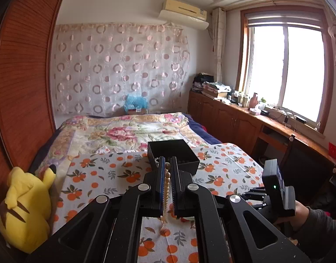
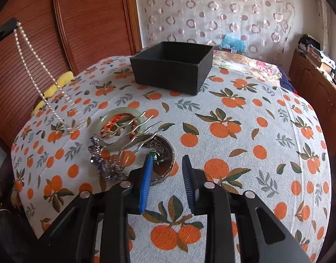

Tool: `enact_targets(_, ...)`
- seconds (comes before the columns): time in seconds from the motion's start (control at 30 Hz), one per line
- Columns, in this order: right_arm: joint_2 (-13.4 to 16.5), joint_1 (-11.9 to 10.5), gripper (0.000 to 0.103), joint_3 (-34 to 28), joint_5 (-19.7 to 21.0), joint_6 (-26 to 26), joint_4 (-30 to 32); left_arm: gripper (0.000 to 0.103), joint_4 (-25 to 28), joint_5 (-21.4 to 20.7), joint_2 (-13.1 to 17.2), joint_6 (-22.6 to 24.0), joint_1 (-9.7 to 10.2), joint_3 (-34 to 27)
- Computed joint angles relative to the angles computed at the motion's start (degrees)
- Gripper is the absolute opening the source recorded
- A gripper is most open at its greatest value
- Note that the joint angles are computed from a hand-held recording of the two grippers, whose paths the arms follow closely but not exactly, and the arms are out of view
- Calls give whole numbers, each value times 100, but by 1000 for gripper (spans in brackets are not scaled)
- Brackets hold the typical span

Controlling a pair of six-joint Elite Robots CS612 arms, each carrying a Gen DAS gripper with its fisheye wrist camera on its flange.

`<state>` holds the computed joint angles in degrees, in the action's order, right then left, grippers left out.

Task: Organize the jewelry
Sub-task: 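Lift the pearl strand with the left tool while the right tool grasps the silver bangle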

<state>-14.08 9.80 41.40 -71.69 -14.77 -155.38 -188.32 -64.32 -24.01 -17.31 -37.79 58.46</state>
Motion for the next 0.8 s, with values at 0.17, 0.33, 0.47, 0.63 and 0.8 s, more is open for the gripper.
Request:
enact_targets(0.17,141,-2,19,-321,50,-13,386,4,111,-96,62,-20,1,-81)
enact_targets(0.33,122,14,5,-324,-95,-200,458,4,178,-163,94,-48,0,-110)
enact_targets(0.47,117,11,4,-293,-255,-159,329,4,217,-203,116,-73,0,-136)
enact_targets(0.63,109,5,4,-257,-496,-72,16,4,253,-214,140,-91,-3,-164)
enact_targets(0.8,68,22,4,-222,-669,-96,-398,4,251,-213,152,-101,-3,-180)
